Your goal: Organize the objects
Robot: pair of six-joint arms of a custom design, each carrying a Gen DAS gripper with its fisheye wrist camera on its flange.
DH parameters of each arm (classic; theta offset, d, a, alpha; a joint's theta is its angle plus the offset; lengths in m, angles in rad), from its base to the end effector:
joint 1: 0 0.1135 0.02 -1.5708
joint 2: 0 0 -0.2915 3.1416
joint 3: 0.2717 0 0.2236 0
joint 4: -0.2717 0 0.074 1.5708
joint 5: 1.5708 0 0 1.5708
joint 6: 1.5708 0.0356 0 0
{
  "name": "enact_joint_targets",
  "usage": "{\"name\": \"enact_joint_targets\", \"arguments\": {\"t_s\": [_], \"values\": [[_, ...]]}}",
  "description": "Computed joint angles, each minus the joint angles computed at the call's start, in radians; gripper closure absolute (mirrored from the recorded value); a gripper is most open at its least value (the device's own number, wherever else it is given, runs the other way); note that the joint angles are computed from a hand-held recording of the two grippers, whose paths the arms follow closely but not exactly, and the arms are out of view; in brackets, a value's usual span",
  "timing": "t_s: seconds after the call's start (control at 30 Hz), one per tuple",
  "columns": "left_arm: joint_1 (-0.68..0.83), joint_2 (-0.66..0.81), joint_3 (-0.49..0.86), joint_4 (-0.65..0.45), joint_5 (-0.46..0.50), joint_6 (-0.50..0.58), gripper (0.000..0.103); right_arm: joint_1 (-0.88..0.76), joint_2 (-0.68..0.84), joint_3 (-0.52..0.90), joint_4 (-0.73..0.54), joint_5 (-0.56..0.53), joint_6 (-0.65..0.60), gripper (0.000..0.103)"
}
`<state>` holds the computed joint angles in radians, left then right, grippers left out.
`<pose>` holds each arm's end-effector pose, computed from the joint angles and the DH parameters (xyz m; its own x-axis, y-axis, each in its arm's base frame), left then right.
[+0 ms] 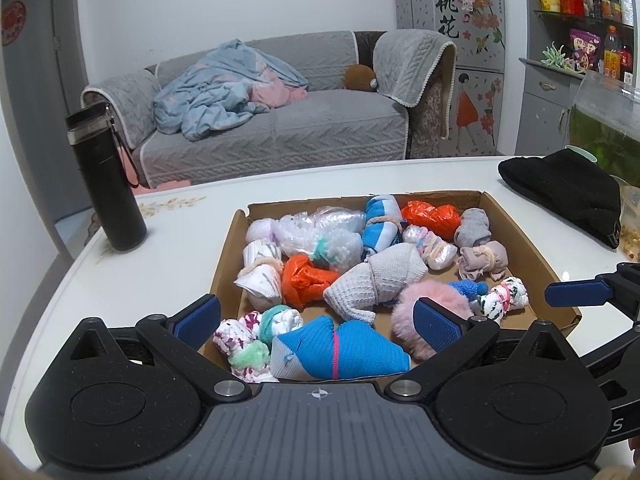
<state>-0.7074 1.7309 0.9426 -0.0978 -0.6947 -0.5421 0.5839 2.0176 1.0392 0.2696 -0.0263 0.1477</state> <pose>0.2618 -0.1939 0.2123 -0.6032 -0.0058 -0.7976 -0.1397 0.9853 0.0985 0.3325 0.2208 0.1599 -0.6207 -0.2338 -0.7484 -0.4816 0.8669 0.1286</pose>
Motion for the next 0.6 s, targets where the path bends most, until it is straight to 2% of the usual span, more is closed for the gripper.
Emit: {"name": "enact_joint_targets", "arguments": {"t_s": [0.4, 0.6], "values": [[0.007, -0.004, 0.004, -0.003, 0.014, 0.001, 0.0, 0.001, 0.0, 0.0, 0.001, -0.001, -0.003, 0.001], [0.012, -0.032, -0.016, 0.029, 0.006, 0.03, 0.0, 0.0, -0.005, -0.002, 0.004, -0.001, 0.0, 0.001]]}}
